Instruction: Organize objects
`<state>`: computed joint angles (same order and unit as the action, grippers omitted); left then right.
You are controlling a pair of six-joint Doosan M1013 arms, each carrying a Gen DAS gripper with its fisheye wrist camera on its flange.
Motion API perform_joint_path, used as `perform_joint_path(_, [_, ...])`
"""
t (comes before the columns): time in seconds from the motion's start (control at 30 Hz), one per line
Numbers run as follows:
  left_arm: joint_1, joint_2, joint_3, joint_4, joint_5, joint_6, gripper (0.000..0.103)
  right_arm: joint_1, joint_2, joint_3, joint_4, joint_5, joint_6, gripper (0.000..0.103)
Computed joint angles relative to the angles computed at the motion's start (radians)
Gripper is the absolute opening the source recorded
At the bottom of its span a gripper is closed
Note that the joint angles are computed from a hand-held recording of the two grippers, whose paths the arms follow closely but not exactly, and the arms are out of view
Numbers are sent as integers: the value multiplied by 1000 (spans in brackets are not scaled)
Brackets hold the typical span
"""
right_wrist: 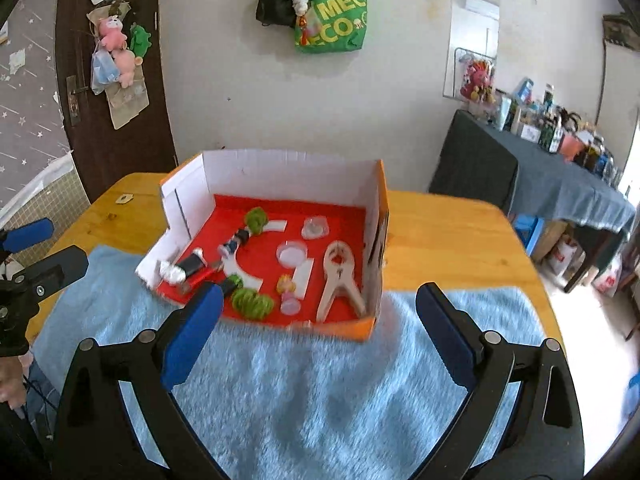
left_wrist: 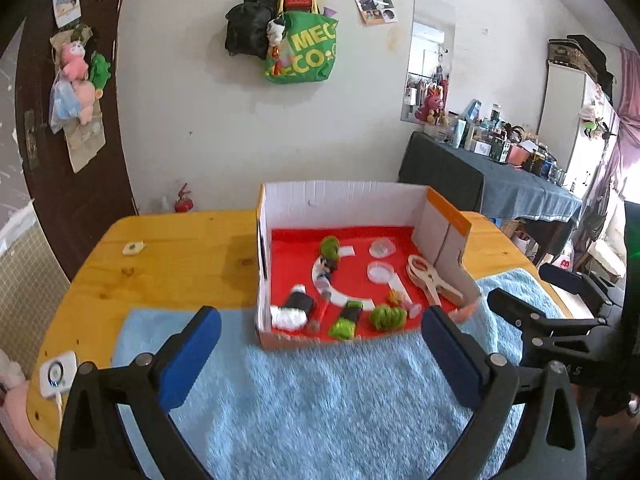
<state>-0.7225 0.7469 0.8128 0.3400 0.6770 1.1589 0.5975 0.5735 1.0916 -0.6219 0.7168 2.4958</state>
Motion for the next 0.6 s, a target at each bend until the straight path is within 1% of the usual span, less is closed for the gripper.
perform_joint_path(0.1, [-6,-16,47,49,-17,-47,102,13,-2,19,-31,14,27,99])
perform_joint_path(0.33, [-6,-32,122,48,-30,-89,102,19,-6,65,0,-7,49,99])
perform_joint_path(0.5, [-5,-9,126,15,10,-73,102,17,20,62,52,11,27,99])
perform_joint_path(0.6, [-1,13,117,-3,36,-73,102,12,36,59,104,21,-1,99])
